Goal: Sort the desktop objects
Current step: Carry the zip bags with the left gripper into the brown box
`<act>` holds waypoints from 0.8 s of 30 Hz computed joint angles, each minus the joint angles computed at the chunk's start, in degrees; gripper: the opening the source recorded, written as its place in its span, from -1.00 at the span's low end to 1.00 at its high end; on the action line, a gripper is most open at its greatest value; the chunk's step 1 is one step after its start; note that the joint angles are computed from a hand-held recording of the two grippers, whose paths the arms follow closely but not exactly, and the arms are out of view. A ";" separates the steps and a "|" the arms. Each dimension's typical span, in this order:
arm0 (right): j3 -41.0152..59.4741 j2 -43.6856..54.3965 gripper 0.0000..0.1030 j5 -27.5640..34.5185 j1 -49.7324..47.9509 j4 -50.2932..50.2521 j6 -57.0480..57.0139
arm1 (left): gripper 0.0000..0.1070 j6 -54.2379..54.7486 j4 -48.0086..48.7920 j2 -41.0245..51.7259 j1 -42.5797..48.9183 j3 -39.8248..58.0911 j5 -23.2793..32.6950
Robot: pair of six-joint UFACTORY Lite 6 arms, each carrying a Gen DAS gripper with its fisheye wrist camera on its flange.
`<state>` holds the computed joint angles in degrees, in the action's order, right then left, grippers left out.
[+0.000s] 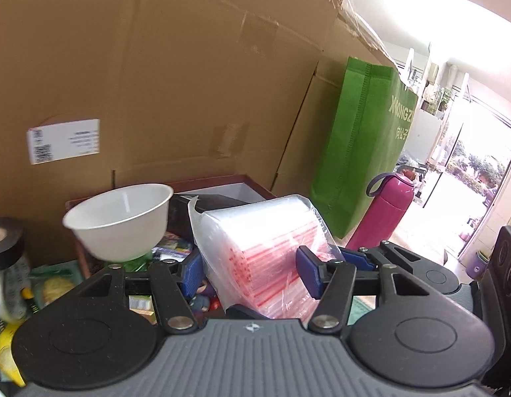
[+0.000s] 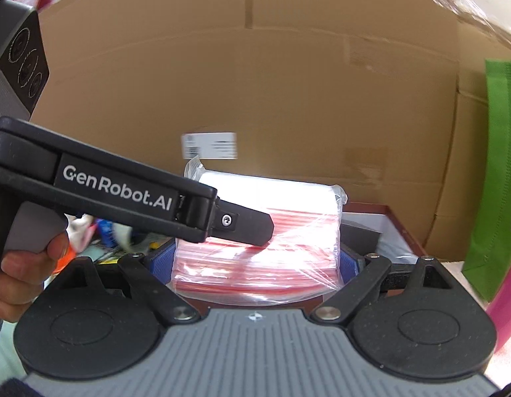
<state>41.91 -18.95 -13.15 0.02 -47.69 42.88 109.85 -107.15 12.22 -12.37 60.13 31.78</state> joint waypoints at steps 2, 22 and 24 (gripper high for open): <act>3.19 3.87 0.75 -0.85 -2.90 -6.85 6.20 | 0.20 -3.03 2.51 5.30 -1.47 5.63 -1.28; 22.37 32.60 0.76 -6.58 -11.23 -9.45 6.59 | 0.35 -19.36 15.66 28.40 -6.50 30.72 -8.25; 22.00 32.16 0.78 -6.41 -11.19 -9.57 6.55 | 0.42 -16.42 12.76 27.09 -6.36 28.74 -7.95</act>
